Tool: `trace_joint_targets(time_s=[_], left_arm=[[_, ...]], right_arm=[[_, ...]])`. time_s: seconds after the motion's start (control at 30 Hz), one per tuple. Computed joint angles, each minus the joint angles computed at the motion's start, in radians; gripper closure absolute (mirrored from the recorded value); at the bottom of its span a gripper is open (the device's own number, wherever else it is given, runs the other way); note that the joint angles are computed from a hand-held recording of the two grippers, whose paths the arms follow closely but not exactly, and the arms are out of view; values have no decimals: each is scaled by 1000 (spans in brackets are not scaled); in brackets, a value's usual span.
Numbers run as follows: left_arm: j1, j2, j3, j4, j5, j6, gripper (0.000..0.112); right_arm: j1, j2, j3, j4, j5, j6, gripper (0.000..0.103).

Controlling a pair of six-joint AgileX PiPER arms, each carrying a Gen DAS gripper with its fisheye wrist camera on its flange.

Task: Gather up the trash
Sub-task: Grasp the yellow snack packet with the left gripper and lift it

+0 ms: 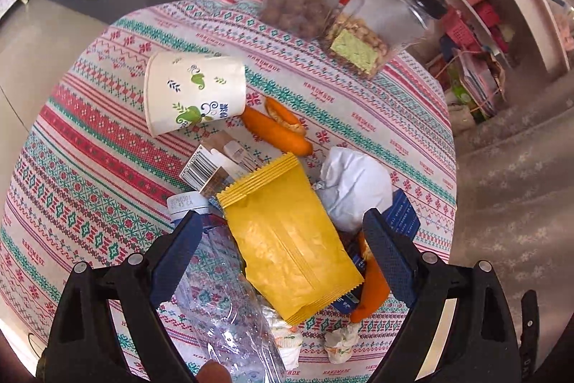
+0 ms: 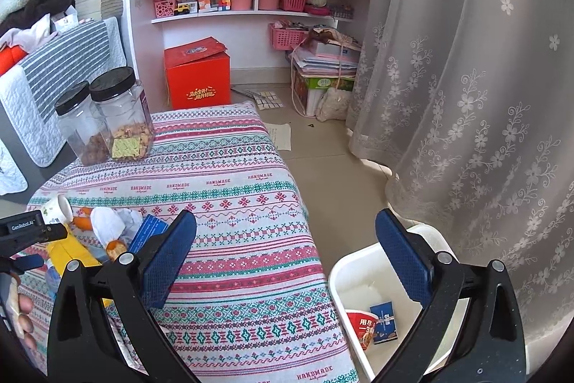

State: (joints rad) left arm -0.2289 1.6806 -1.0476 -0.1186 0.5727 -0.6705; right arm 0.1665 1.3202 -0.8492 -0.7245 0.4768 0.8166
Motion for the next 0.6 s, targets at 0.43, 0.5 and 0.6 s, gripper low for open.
trace_joint_targets(time_s=[0.43,0.5,0.6], left_arm=[[-150,102,-96,246,19,-154,82],[-153,64,-71,277,-4,-160,87],[-138,-10,-33,266,-28,-133,96]], right_arm=[[-57,4,-16,163,-12,-157,7],[-55,7,-21,197,-12,-185,7],[-56,13,-25,284,-21,-266,7]])
